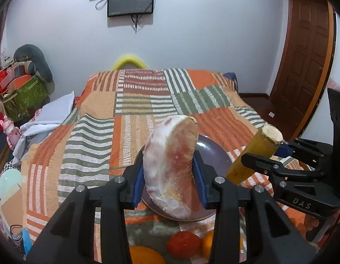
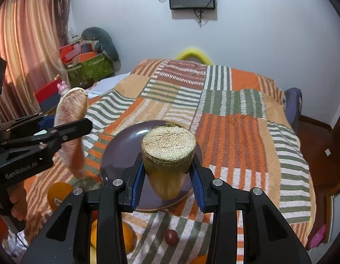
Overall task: Organize fruits
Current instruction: 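Lower the pomelo segment onto the purple plate with the left tool while the right sets the cob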
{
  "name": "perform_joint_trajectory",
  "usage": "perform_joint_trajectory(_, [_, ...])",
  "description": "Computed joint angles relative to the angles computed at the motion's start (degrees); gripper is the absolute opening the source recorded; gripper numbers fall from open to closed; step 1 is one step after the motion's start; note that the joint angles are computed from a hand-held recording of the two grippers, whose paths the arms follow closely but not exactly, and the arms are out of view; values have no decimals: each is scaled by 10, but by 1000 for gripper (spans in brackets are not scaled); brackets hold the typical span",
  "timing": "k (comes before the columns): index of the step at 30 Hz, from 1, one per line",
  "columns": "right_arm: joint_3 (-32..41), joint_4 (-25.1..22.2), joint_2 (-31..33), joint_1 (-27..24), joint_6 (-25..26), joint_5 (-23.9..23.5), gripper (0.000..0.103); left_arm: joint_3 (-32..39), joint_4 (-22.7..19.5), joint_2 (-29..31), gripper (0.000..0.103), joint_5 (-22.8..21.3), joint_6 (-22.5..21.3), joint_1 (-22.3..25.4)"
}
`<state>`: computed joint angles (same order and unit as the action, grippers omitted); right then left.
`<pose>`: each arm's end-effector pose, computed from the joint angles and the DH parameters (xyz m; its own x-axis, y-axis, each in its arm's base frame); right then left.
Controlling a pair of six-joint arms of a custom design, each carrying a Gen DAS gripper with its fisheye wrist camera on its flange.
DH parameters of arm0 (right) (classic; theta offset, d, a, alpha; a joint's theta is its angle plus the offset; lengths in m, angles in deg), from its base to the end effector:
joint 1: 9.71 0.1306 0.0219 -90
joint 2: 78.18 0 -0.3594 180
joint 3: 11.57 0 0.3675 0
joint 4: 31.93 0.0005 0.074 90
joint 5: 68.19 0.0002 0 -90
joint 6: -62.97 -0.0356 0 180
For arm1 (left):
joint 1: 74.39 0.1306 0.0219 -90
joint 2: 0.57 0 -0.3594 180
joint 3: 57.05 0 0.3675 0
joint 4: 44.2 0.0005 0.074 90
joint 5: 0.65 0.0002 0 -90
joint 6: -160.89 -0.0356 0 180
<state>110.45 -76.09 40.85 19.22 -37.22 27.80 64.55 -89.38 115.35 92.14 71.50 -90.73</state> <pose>0.5670 0.3086 0.3918 -0.6400 -0.1527 -0.7530 -0.3039 0.9504 0.0656 0.6031 -0.1791 0.4204 -0.6137 0.1689 -0.7713 0.3105 0.9498 -0.0392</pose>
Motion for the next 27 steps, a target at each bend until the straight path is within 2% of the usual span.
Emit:
perform_joint_trajectory(4, [36,-25,30,-2,4,-11,36,48,-40,42,34,7,0,4])
perform_joint_trajectory(5, [44,-30,37,-3,5,-14,36,60,-49,53,30,7,0,5])
perform_joint_trajectory(6, [54,-36,45,-4,6,-20,36,65,-52,59,22,8,0,6])
perform_joint_trajectory(7, [63,-41,51,-5,8,-24,36,75,-58,67,20,9,-3,8])
perform_joint_trajectory(14, [118,-64,92,-9,13,-36,36,131,-85,108,20,30,-4,16])
perform_joint_trajectory(19, [176,-85,128,-14,9,-47,36,126,-76,107,20,30,1,23])
perform_joint_trajectory(23, [237,-115,166,-15,6,-49,36,121,-75,103,23,26,2,30])
perform_joint_trajectory(25, [282,-144,193,-16,4,-52,36,122,-77,105,34,24,6,32])
perform_joint_trajectory(27, [315,-166,214,-15,5,-50,36,119,-75,104,40,21,8,35])
